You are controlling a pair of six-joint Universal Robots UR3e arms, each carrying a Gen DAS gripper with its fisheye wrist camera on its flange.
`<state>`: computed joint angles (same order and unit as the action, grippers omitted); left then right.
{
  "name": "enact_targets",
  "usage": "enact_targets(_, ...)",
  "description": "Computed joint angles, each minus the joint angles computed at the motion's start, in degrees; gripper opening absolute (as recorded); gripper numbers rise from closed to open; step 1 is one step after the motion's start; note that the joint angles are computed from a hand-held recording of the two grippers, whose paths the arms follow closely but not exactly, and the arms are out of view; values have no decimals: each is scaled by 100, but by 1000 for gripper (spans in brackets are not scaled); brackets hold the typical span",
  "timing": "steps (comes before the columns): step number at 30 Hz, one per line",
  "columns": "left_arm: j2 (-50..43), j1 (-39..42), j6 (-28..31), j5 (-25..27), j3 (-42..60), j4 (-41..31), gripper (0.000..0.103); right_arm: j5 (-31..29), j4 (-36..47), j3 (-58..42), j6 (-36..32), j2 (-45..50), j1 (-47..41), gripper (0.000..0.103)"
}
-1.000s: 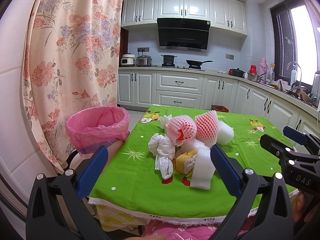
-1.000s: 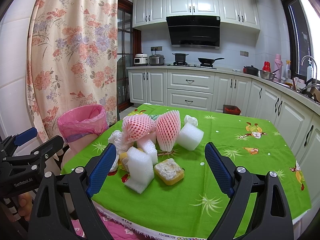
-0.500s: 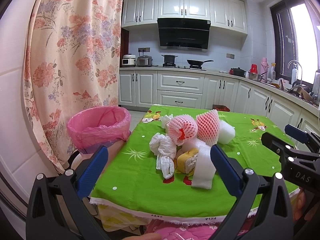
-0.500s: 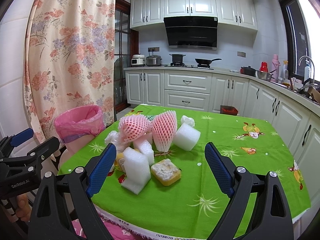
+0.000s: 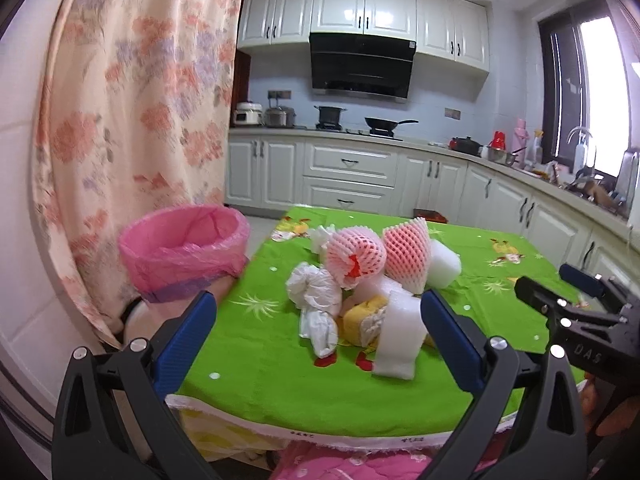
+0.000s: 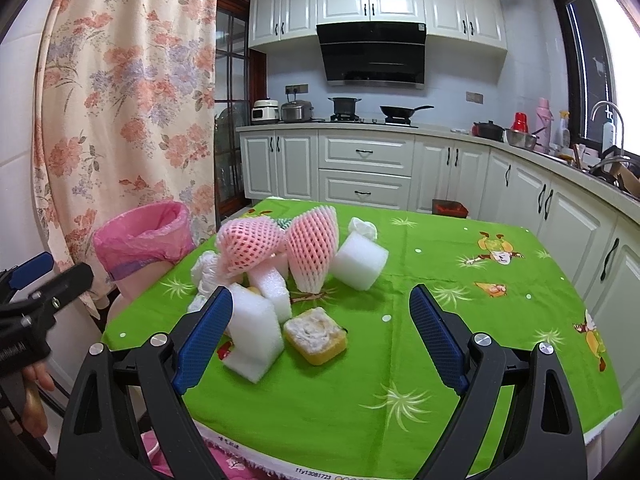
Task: Collect trash
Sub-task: 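Grasp the yellow sponge with the right tool while the left tool grasps a white foam block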
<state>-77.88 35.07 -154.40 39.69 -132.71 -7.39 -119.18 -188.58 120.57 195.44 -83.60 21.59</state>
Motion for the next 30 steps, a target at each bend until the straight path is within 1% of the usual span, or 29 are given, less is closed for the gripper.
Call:
enact_targets(1,-148,-103,-82,132,105,33,99,40,2,14,2,8,-56,85)
enact_targets(2,-437,-304,-362,497,209,426,99,58,0,11,20,55,-103,85)
enact_targets(3,-665,-402,-504,638,275,715,98,129,-60,44,1,79,-188,85)
enact_targets(4,-935,-484,-569,680,369,938,98,221,-145,98,-29,96,-274,85)
enact_targets(5,-1192,-577,-594,723,510,1003,98,308,-214,130,-48,142,-348,85)
enact_targets(7,-1589,-701,-664,763,780,945,98,502,-347,207,-112,214,-483,85)
enact_targets(9,-1945,-745,-754,674,963,943,98,739,-488,285,-205,342,-646,85)
enact_targets(11,-2231,-856,-819,773,1086,1036,98,913,-525,325,-256,447,-784,85)
enact_targets(13,-2502,-976,-740,850,1242,1041,98,1054,-503,324,-228,589,-928,85)
enact_targets(16,-2835,-1110,-576,926,1309,1292,98,1353,-434,237,-179,845,-1155,85)
enact_targets(18,-3015,-1182,-338,915,1350,1366,98,1555,-376,105,-235,1041,-1254,85)
enact_targets(21,-3157,-1231,149,758,1343,1275,98,1751,-240,-174,-363,1392,-1346,85)
enact_targets(24,-3298,-1353,384,794,1287,1437,98,1950,26,-488,-448,1692,-1455,80)
enact_targets(27,-3490,-1496,465,890,1388,1493,92,2238,299,-724,-461,1852,-1629,79)
enact_targets(30,-3629,-1625,505,980,1532,1384,86,2445,665,-1019,-518,1978,-1743,76)
